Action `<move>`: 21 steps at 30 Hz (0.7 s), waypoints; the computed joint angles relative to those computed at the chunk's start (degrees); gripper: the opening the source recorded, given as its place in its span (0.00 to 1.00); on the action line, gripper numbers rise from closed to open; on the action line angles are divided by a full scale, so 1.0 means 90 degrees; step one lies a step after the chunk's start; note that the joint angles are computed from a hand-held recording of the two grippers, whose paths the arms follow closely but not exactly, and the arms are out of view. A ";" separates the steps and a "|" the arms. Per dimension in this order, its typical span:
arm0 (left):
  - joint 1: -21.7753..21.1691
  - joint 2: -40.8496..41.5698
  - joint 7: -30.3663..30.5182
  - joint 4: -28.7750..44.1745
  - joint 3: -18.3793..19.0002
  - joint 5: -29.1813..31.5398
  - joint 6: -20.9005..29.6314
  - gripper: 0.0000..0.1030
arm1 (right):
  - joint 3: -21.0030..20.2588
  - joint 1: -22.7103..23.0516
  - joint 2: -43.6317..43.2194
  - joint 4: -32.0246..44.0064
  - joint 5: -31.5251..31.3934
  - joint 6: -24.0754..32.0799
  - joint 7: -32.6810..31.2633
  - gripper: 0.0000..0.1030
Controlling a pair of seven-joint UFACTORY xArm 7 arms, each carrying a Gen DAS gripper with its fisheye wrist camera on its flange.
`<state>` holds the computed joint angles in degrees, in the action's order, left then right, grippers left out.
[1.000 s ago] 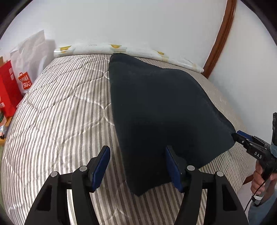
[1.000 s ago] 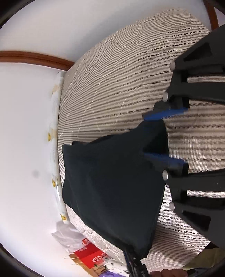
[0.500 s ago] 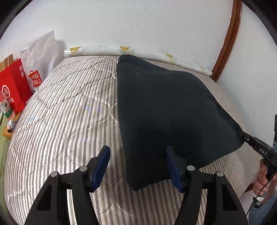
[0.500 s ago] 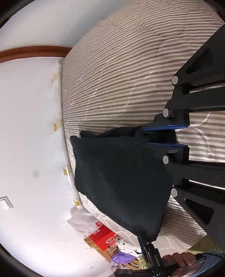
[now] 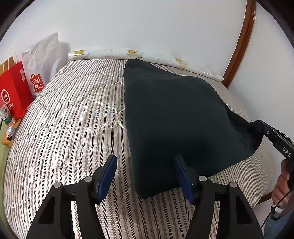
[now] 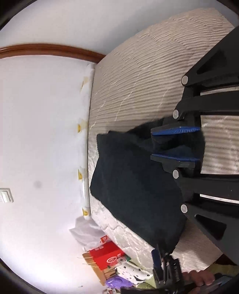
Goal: Fold small clothes
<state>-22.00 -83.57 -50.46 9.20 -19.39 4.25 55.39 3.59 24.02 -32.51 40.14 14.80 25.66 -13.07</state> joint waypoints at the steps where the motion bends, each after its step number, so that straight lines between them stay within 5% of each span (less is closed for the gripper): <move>1: -0.0001 0.0000 -0.0001 0.0000 0.0001 0.0002 0.0000 0.60 | 0.0055 0.0029 0.0047 0.0012 -0.0005 -0.0049 0.0012 0.25; 6: -0.0001 0.0022 -0.0017 0.0016 0.0000 -0.0004 -0.0005 0.60 | 0.0450 -0.0147 0.0068 -0.0103 -0.0468 -0.0208 0.0250 0.27; 11: -0.0023 -0.0002 -0.0072 0.0025 -0.0042 -0.0008 0.0042 0.60 | 0.0869 -0.0956 0.0068 -0.0162 -0.1439 0.0117 0.0992 0.26; 16: -0.0066 -0.0004 -0.0114 0.0129 -0.0150 0.0014 0.0227 0.60 | 0.0213 -0.0758 0.0088 -0.0398 -0.1260 0.0472 0.0708 0.26; 21: -0.0121 -0.0030 -0.0227 0.0319 -0.0298 -0.0004 0.0544 0.60 | 0.0130 -0.0739 -0.0328 -0.0541 -0.1132 0.0515 0.0520 0.26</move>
